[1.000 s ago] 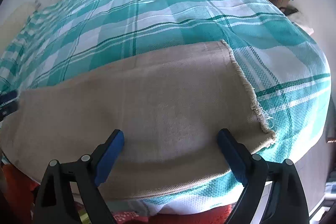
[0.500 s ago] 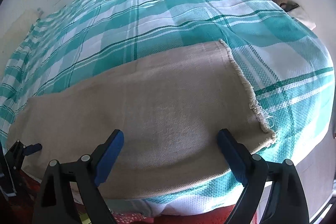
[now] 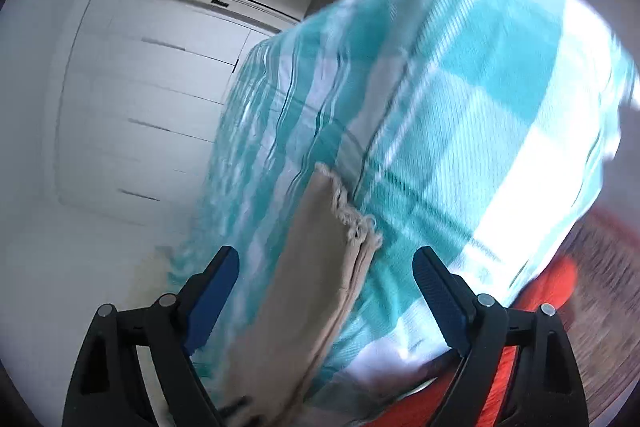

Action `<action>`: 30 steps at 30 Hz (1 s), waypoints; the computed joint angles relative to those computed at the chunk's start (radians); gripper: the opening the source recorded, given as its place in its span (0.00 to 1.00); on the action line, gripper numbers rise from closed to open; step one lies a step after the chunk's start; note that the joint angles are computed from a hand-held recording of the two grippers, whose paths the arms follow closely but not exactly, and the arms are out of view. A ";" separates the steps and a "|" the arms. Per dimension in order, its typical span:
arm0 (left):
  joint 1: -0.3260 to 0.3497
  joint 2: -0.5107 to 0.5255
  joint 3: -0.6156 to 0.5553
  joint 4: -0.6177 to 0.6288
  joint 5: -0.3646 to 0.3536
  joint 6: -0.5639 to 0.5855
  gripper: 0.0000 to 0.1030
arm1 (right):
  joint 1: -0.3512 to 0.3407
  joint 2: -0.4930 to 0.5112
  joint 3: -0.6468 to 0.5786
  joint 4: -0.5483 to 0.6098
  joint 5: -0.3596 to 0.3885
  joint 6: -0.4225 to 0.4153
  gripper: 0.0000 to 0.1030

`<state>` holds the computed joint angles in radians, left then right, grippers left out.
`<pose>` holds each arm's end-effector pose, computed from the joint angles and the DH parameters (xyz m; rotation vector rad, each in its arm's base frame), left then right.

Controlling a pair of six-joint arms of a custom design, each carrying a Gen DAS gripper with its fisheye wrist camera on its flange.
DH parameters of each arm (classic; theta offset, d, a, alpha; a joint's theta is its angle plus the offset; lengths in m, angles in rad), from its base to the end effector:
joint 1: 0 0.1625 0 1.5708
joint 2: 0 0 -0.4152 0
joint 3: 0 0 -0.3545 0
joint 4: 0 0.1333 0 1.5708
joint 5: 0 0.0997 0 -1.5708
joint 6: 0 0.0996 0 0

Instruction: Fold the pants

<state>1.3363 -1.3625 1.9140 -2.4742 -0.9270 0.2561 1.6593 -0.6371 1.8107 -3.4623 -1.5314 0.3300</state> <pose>0.0696 -0.5398 0.3426 0.4565 2.4247 -0.4290 0.1907 -0.5969 0.0732 0.3147 2.7640 -1.0096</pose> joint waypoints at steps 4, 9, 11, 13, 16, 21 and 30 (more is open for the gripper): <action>-0.005 0.006 0.010 -0.020 0.013 0.029 0.92 | -0.004 0.025 -0.044 0.067 0.051 0.005 0.81; -0.007 0.011 0.013 -0.019 0.024 0.035 0.92 | 0.009 0.075 -0.146 0.180 0.021 -0.020 0.63; -0.006 0.017 0.015 -0.022 0.030 0.039 0.92 | 0.022 0.096 -0.193 0.252 -0.006 -0.050 0.52; -0.010 0.026 0.023 -0.039 0.046 0.045 0.93 | 0.040 0.115 -0.235 0.315 -0.075 -0.073 0.40; -0.019 0.040 0.033 -0.050 0.076 0.063 0.96 | 0.061 0.145 -0.303 0.418 -0.165 -0.117 0.09; 0.006 -0.040 -0.045 0.134 -0.100 -0.068 0.94 | 0.106 0.126 -0.283 0.336 -0.153 -0.169 0.08; 0.139 -0.207 -0.154 0.134 -0.196 -0.126 0.94 | 0.387 0.156 -0.439 0.448 -0.158 -0.406 0.08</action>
<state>1.4757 -1.5695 1.7603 -2.3397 -1.1229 0.1299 2.0463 -0.4812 1.3714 -3.0147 -1.6899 -0.0762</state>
